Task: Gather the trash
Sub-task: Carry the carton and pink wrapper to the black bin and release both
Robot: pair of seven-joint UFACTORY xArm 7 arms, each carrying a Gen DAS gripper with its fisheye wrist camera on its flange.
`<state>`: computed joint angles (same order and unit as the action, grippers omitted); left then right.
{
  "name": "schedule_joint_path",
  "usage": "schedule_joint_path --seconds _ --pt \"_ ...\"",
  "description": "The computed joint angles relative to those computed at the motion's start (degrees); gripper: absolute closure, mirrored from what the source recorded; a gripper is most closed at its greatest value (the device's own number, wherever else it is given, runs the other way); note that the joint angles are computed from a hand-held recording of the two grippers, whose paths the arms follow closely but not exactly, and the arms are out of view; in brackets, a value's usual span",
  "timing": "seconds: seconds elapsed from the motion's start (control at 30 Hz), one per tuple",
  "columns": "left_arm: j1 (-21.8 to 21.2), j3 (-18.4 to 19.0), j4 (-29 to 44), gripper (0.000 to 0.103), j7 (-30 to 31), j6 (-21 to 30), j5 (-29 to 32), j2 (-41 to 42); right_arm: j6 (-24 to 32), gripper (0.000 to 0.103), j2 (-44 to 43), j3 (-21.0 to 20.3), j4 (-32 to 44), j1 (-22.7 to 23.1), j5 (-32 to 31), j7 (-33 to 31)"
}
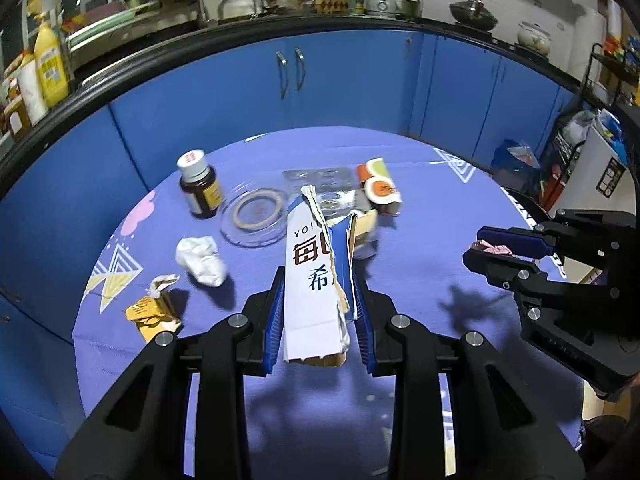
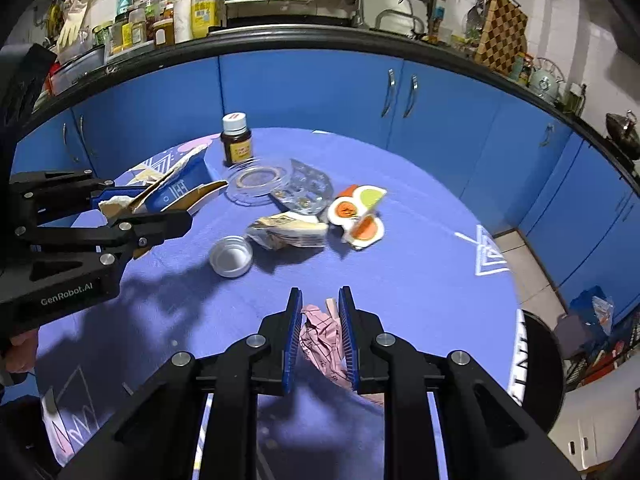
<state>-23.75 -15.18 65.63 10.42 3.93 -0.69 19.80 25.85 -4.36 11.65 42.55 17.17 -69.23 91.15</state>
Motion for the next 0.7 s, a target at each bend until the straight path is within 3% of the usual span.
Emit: schedule_joint_path --seconds 0.23,0.7 --pt "-6.69 4.30 1.86 0.071 -4.89 0.37 4.49 0.00 0.87 0.084 -6.12 0.90 -4.59 -1.76 -1.11 2.24" --pt "-14.19 6.58 9.02 0.071 -9.52 3.98 11.97 4.42 -0.38 0.084 -16.61 3.43 -13.66 -7.98 -0.58 2.89"
